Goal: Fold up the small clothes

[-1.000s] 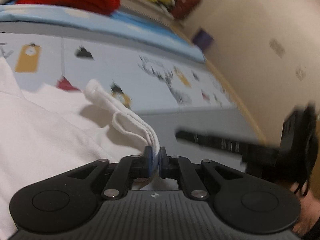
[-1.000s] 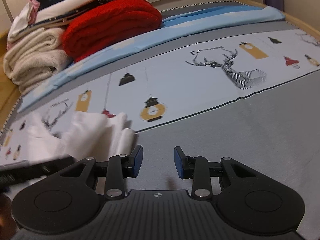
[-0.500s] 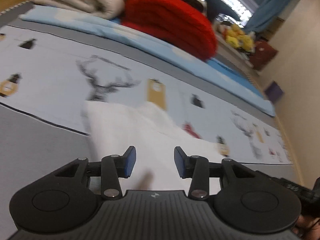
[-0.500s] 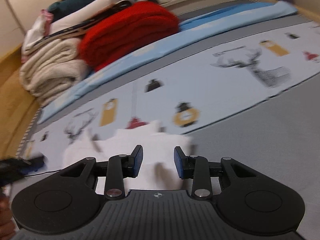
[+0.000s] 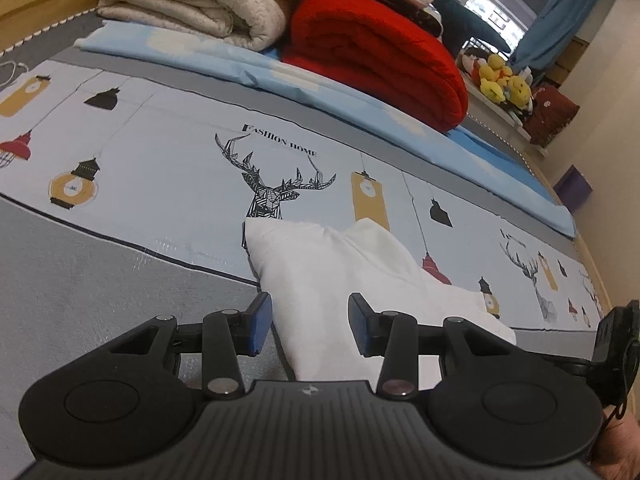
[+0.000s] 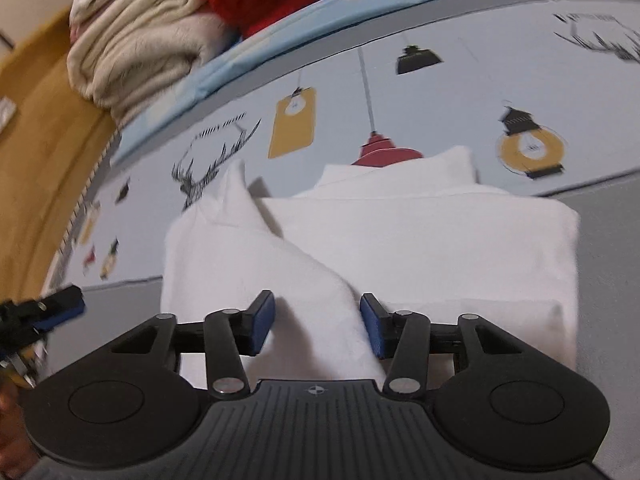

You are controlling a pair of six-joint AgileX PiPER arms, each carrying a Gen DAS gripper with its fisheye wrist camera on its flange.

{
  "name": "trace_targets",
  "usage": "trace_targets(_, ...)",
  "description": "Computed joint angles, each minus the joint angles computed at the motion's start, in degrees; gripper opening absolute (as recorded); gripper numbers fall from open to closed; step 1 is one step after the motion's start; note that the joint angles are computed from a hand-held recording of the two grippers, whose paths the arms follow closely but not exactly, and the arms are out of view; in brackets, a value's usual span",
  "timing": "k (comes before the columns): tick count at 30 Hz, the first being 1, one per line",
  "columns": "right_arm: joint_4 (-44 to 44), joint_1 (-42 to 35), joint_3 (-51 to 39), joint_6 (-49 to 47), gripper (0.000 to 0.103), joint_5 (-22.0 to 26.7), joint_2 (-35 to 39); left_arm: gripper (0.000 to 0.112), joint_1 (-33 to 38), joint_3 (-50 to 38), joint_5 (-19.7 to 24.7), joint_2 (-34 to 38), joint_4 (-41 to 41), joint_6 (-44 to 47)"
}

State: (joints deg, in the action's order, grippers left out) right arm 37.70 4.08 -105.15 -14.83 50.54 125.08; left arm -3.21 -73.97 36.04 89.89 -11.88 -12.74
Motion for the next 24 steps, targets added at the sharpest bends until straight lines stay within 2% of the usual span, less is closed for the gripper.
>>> trace_targets(1,0.6,0.0,0.0,-1.6,0.005,0.6,-0.1,0.046,0.0,0.0,0.1,-0.2,0.2,-0.1)
trace_targets(3,3.7,-0.7,3.5,-5.9,0.006,-0.9,-3.2,0.046,0.1,0.1,0.0,-0.4,-0.3,0.1)
trace_targets(5,10.6,-3.1,7.6,-13.4,0.005,-1.3,-7.5,0.046,0.0,0.3,-0.3,-0.6,-0.7,0.1)
trace_targets(9,25.2,-12.6,16.2,-29.2,0.005,4.4,-17.1,0.046,-1.5,0.4,-0.8,-1.0,-1.3,0.3)
trace_targets(11,25.5,-18.0,18.8,-31.6,0.005,8.5,-20.1,0.046,-3.1,-0.2,-0.8,-0.6,-1.4,0.7)
trace_targets(15,13.1,-25.7,19.8,-28.5,0.005,17.2,-20.6,0.046,-6.7,-2.6,0.7,1.6,-2.8,1.9)
trace_targets(17,4.5,-25.1,21.1,-27.0,0.006,15.9,-21.2,0.047,-8.5,-4.0,2.3,3.2,-5.1,4.3)
trace_targets(18,2.6,-24.7,22.2,-27.2,0.011,14.8,-21.9,0.048,-9.4,-4.5,3.1,3.8,-5.7,5.1)
trace_targets(20,4.4,-25.5,23.6,-28.4,0.011,13.4,-22.8,0.050,-10.7,-5.5,5.6,5.1,-8.0,7.9)
trace_targets(21,6.7,-26.2,23.6,-28.1,0.019,13.3,-22.6,0.050,-11.3,-5.8,6.9,5.8,-9.1,9.7)
trace_targets(22,8.2,-26.5,23.4,-27.0,0.034,12.9,-22.2,0.050,-11.8,-6.1,8.3,6.4,-10.0,11.6)
trace_targets(24,10.1,-26.3,23.0,-24.5,0.045,11.2,-21.2,0.050,-13.2,-7.0,11.7,8.3,-10.0,15.3)
